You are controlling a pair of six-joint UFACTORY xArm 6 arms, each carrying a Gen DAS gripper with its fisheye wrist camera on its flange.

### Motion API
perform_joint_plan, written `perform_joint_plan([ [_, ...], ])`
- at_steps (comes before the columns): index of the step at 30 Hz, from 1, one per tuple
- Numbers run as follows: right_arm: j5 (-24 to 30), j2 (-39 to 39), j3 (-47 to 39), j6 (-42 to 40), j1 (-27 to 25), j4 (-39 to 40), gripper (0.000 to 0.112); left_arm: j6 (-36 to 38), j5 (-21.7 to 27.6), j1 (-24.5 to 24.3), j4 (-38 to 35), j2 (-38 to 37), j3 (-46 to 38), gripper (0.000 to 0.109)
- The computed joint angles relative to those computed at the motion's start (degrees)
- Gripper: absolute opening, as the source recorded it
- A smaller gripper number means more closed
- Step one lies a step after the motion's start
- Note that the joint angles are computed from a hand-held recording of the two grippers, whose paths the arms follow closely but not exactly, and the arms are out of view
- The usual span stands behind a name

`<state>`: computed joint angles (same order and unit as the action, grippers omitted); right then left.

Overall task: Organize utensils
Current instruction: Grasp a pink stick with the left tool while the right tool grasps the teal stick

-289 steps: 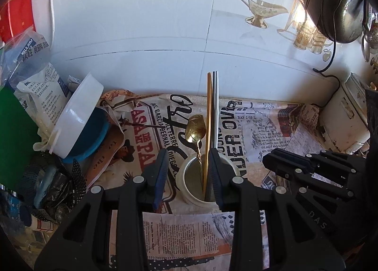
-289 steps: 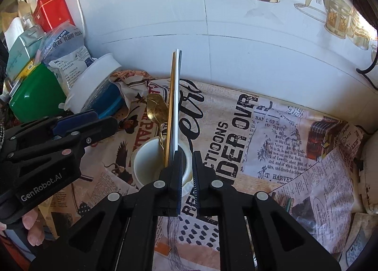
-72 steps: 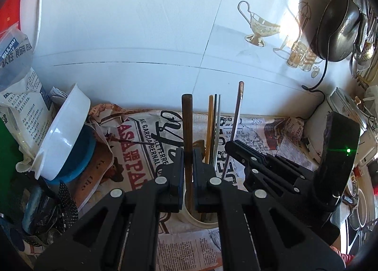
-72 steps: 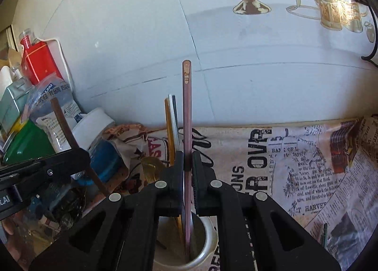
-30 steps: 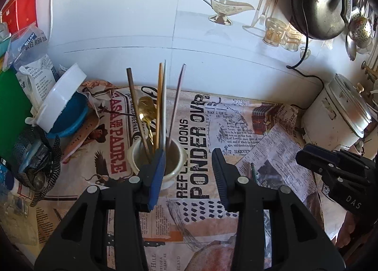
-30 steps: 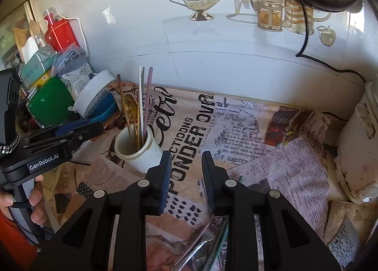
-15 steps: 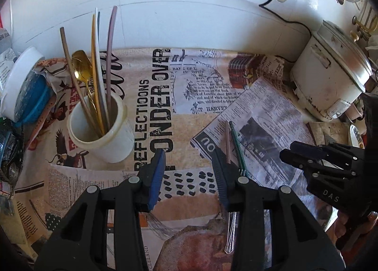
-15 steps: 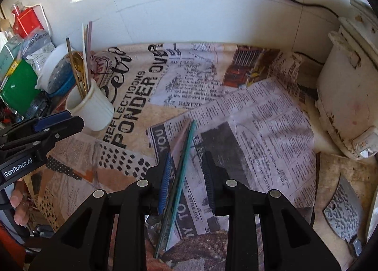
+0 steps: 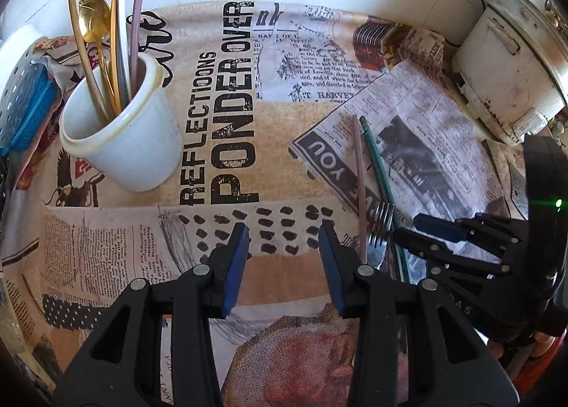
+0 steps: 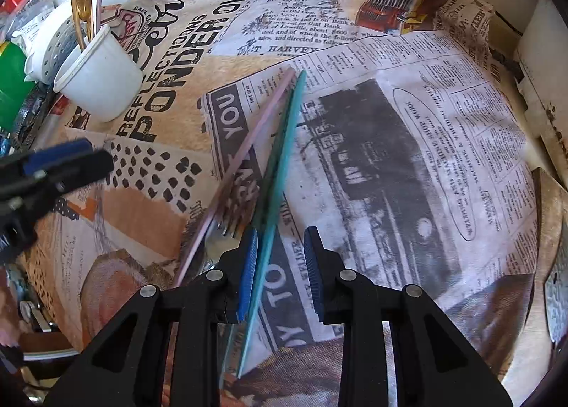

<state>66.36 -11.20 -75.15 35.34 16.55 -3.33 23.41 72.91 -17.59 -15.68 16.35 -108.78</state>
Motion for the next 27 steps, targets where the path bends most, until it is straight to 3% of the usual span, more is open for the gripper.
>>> perform_joint_plan([
  [5,-0.1,0.2,-0.1,1.8,0.0,-1.5,0.019,1.2,-1.0,-0.3,0.5,-0.3,1.0,0.04],
  [15,1.4,5.5,-5.4,1.1,-0.4,-4.4,0.017,0.8,0.5,-0.5,-0.3,2.3,-1.8,0.04],
  [17,2.3,6.0,-6.2,0.8,-0.3,-5.4,0.007,1.0,1.5,-0.6,-0.8,3.3,-3.1,0.04],
  [27,2.5,-0.1,-0.3,-2.1,-3.5,-0.7,0.006,1.6,9.7,-2.9,-3.5,12.3,-15.1,0.04],
])
